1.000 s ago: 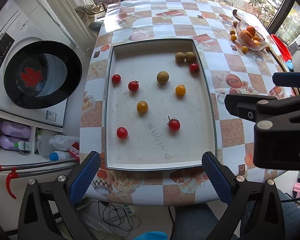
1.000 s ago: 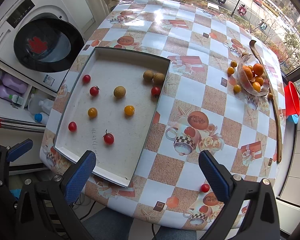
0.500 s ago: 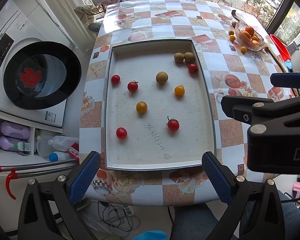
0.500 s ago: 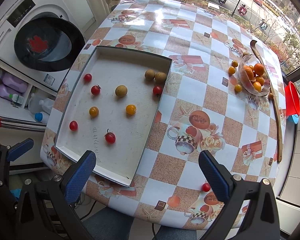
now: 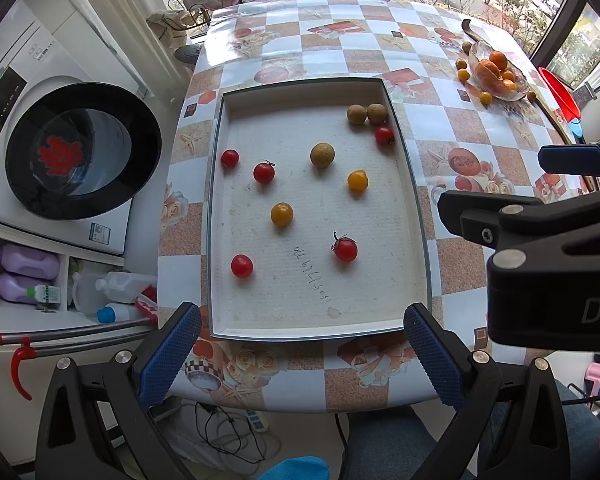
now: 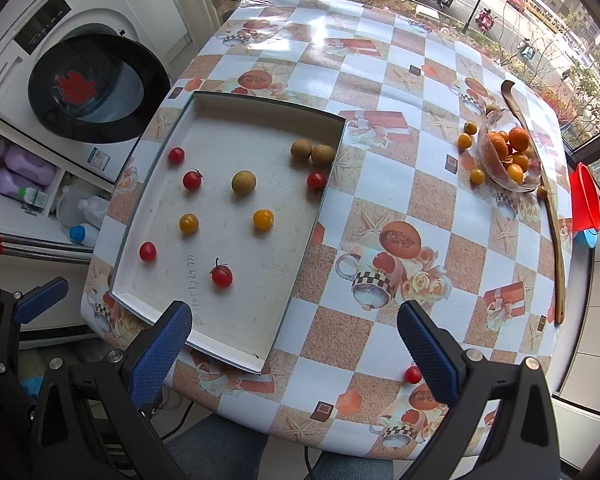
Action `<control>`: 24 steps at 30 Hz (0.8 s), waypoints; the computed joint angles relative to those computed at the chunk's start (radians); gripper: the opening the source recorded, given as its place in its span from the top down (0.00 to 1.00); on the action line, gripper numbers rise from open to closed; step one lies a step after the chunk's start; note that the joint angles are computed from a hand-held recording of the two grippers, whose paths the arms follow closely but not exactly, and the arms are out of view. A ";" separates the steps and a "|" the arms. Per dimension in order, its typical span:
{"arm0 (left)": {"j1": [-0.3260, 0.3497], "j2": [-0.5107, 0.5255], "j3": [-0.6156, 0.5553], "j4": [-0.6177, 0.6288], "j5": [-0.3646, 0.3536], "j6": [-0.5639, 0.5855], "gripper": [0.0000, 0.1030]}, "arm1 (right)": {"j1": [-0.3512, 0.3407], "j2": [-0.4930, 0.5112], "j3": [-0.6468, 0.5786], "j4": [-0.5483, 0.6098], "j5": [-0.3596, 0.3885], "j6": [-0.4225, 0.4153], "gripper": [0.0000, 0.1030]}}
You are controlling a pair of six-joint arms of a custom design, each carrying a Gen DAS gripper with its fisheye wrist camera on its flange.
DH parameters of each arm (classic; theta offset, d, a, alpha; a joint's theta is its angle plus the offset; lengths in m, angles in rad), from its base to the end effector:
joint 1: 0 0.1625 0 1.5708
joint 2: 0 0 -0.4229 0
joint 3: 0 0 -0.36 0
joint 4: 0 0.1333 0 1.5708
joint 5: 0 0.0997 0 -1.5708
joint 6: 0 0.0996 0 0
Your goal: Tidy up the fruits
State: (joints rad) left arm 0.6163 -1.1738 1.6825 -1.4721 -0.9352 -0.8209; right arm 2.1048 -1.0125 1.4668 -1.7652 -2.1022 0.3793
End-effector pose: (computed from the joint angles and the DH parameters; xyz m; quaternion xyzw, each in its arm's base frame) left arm -0.3083 -0.4542 0.2545 0.1537 0.8982 -0.0520 0.4085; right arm 0.3878 -0.4931 0.2546 0.1079 -0.9513 0.0026 0.2888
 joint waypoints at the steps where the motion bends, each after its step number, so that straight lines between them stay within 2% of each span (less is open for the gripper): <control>1: 0.000 -0.001 0.001 -0.002 -0.001 0.003 0.01 | -0.001 0.000 0.000 -0.001 0.000 -0.003 0.00; 20: 0.009 -0.011 0.010 0.007 -0.005 -0.007 0.01 | -0.003 -0.001 0.003 -0.004 0.001 -0.008 0.00; 24: 0.000 -0.023 0.025 -0.014 0.021 0.001 0.01 | -0.001 -0.001 0.006 -0.005 0.001 -0.003 0.00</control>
State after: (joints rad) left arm 0.6158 -1.1965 1.7072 -1.4857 -0.9146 -0.8202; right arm 2.1038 -1.0135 1.4731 -1.7703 -2.1014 0.3760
